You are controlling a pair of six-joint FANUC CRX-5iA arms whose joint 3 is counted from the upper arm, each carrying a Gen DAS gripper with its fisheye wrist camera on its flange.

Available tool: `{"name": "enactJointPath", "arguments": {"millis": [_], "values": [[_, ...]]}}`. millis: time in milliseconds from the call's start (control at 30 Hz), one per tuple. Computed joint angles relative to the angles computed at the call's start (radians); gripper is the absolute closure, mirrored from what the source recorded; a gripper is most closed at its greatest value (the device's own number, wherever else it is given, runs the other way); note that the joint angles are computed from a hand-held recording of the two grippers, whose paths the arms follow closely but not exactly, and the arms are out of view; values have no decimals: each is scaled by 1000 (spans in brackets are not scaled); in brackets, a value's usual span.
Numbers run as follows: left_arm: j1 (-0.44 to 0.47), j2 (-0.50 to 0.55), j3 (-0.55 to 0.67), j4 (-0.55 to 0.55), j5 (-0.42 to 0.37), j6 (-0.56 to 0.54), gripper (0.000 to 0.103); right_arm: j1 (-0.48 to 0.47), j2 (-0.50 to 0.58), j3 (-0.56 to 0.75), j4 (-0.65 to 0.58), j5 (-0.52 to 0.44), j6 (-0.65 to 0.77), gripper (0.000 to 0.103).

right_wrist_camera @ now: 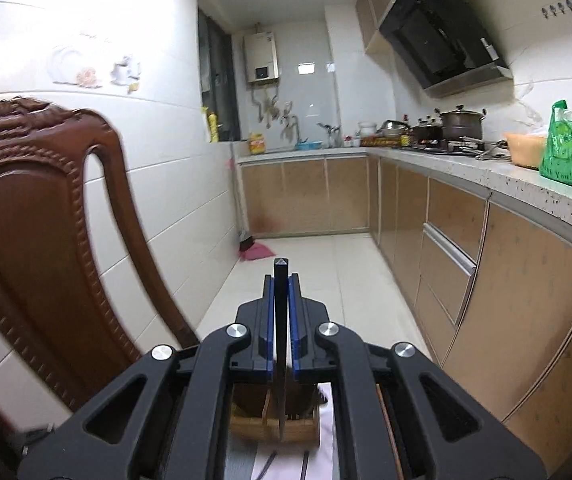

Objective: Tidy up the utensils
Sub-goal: 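Lift both chopsticks upright and carry them over the holder with both tools, then lower the chopstick into the holder and open the right tool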

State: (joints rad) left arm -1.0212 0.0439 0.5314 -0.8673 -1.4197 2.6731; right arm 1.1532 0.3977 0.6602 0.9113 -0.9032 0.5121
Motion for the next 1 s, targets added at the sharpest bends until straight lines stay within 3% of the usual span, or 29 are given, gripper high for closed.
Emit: {"name": "enactJointPath", "arguments": {"millis": [233, 333, 467, 533, 567, 600, 667, 833, 900, 967, 1000], "values": [[17, -16, -28, 15, 22, 12, 97, -48, 98, 34, 53, 8, -105, 96], [23, -15, -29, 22, 26, 11, 97, -67, 107, 4, 4, 24, -150, 96], [36, -18, -39, 38, 42, 15, 97, -80, 95, -25, -141, 43, -77, 95], [40, -19, -44, 44, 50, 18, 97, -81, 58, -83, -157, 67, -80, 79], [40, -19, -44, 45, 51, 19, 97, -81, 12, -158, -135, 101, -119, 57], [40, -18, -44, 45, 53, 20, 97, -79, -41, -254, -67, 142, -200, 41], [37, -18, -46, 41, 58, 28, 97, -72, -155, -453, 89, 201, -375, 26], [14, -4, -28, 8, 40, 50, 97, -22, -381, -847, 368, 184, -743, 13], [-7, 8, -6, -23, 21, 56, 97, 24, -424, -931, 318, 114, -812, 13], [-21, 10, 10, -43, 27, 68, 97, 29, -437, -935, 204, 158, -757, 13], [-26, 9, 21, -50, 37, 75, 97, 28, -435, -938, 213, 161, -755, 13]]}}
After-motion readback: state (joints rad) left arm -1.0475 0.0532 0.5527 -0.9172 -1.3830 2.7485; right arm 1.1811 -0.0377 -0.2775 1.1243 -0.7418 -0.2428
